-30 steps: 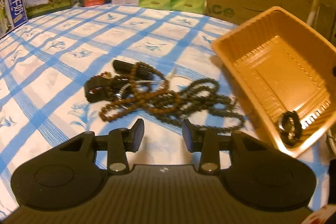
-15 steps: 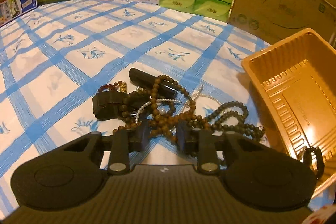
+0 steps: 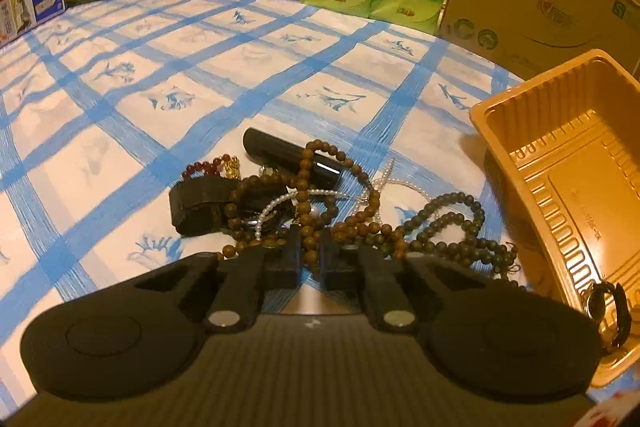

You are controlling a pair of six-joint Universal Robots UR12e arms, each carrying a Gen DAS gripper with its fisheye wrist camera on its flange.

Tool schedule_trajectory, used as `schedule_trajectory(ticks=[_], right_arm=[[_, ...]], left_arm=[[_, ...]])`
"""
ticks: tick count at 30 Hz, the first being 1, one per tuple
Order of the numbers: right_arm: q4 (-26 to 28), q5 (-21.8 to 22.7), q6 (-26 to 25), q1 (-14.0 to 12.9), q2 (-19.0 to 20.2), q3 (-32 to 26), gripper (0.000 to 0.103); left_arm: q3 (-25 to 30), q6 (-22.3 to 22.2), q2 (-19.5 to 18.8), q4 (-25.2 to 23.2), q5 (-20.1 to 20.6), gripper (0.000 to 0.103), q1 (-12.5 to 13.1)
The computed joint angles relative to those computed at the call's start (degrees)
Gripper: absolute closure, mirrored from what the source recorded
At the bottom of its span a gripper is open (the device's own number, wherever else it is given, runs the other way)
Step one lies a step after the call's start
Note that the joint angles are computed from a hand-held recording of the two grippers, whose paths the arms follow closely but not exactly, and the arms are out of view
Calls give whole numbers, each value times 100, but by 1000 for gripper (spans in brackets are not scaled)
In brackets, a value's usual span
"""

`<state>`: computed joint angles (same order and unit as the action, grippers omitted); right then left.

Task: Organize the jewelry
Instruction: 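Grasp a brown bead strand from the pile with the left tool, then lift the bead strand, lower it into the tray, open the left tool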

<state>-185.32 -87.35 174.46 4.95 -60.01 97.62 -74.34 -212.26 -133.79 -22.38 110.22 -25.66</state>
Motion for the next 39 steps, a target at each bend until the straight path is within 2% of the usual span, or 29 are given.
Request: schedule_trajectory(ticks=[10, 22, 33, 39], right_arm=[[-57, 83, 32, -2, -31, 31, 95], [-113, 79, 59, 20, -60, 70, 95], [-138, 78, 15, 34, -83, 80, 95], [-137, 79, 21, 34, -82, 81, 95]], left_arm=[[-224, 718, 322, 510, -85, 98, -25], [-63, 1419, 587, 858, -310, 98, -7], [305, 1980, 587, 1051, -536, 98, -76], [688, 2125, 452, 1124, -998, 98, -140]])
